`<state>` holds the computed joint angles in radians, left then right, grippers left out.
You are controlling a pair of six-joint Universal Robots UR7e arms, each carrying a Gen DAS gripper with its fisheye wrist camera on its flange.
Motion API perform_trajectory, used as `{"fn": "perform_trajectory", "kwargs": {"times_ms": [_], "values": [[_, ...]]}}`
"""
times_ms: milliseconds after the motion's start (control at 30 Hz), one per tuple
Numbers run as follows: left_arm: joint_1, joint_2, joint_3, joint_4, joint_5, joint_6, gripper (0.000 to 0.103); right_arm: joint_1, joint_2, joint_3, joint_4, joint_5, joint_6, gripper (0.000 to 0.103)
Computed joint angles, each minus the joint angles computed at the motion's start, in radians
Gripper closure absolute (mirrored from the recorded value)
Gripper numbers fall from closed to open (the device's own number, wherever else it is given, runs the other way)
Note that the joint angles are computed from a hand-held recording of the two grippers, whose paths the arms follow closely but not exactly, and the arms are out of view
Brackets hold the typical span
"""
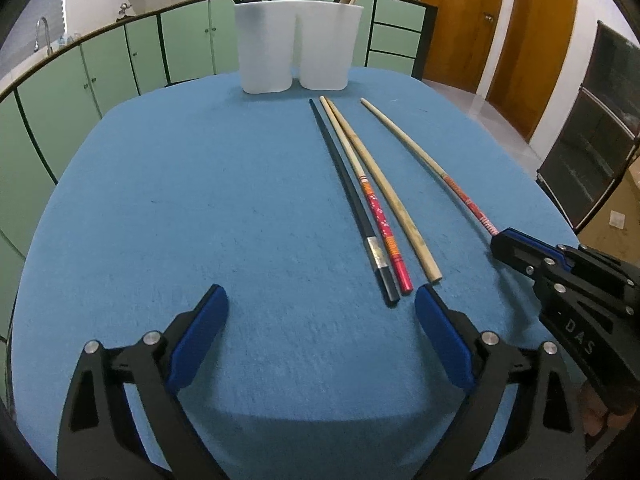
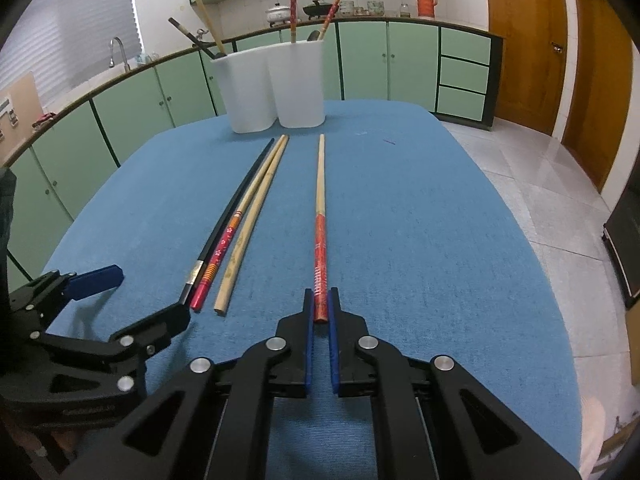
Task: Organize utensils
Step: 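Grasp the black chopstick with the left tool while the right tool grasps a red-patterned chopstick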
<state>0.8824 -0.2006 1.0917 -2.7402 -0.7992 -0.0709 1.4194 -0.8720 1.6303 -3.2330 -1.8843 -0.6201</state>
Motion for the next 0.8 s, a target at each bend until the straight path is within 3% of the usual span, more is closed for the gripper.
{"fn": "perform_trajectory", "kwargs": {"times_ms": [200,433,600,800], "values": [[0.003,-0.002,-0.009,0.007,0.033,-0.016,0.026,-0.002,-0.004,0.005,0.001,0.003,0.004,0.097],[0.004,0.0,-0.011,0.001,0.043,-0.022,0.027,-0.004,-0.002,-0.002,0.028,0.005,0.021,0.097],[0.0,0.005,-0.01,-0.013,0.04,-0.007,0.044,-0.005,-0.002,-0.006,0.036,0.009,0.027,0.097],[-0.001,0.01,-0.014,-0.019,0.018,-0.008,0.055,-0.007,-0.004,-0.005,0.038,0.013,0.03,0.097]]}}
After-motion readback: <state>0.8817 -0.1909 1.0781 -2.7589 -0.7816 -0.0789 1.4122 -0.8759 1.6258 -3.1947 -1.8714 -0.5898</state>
